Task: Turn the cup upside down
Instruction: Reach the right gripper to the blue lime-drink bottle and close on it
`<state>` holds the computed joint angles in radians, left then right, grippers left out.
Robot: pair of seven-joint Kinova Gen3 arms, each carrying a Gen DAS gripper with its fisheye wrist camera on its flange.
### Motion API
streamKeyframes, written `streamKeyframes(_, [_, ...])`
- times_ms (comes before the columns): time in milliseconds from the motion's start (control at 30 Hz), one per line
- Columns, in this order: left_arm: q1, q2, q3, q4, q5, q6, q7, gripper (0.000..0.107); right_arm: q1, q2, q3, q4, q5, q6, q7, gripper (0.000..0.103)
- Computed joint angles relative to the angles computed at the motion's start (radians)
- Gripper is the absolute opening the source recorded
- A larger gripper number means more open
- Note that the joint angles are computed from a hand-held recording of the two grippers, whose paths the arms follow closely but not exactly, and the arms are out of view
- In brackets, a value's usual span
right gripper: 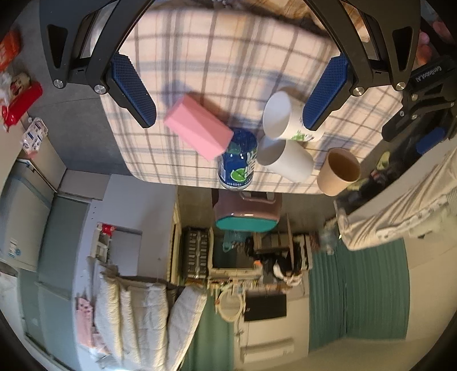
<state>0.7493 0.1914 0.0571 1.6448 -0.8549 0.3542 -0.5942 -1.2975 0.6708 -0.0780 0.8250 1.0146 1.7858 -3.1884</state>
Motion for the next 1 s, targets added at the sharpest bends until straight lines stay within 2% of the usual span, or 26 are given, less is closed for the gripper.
streamKeyframes(100, [-0.029, 0.052, 0.02, -0.07, 0.063, 0.022, -0.082, 0.103, 0.066, -0.023, 0.013, -0.004, -0.067, -0.062, 0.076, 0.103])
streamKeyframes(300, [-0.032, 0.155, -0.002, -0.206, 0.172, 0.066, -0.215, 0.103, 0.221, -0.07, 0.034, 0.034, -0.216, -0.243, 0.191, 0.102])
streamKeyframes(400, [-0.03, 0.205, -0.012, -0.271, 0.226, 0.09, -0.277, 0.103, 0.297, -0.054, 0.048, 0.008, -0.302, -0.289, 0.262, 0.1])
streamKeyframes(567, [-0.046, 0.272, -0.014, -0.36, 0.337, 0.124, -0.384, 0.103, 0.414, -0.041, 0.065, 0.018, -0.458, -0.395, 0.298, 0.093])
streamKeyframes(733, [-0.056, 0.296, -0.027, -0.385, 0.42, 0.114, -0.467, 0.103, 0.476, 0.006, 0.092, -0.031, -0.568, -0.41, 0.375, 0.092])
streamKeyframes(1000, [-0.077, 0.32, -0.026, -0.41, 0.521, 0.121, -0.56, 0.103, 0.521, 0.034, 0.114, -0.044, -0.655, -0.434, 0.401, 0.081])
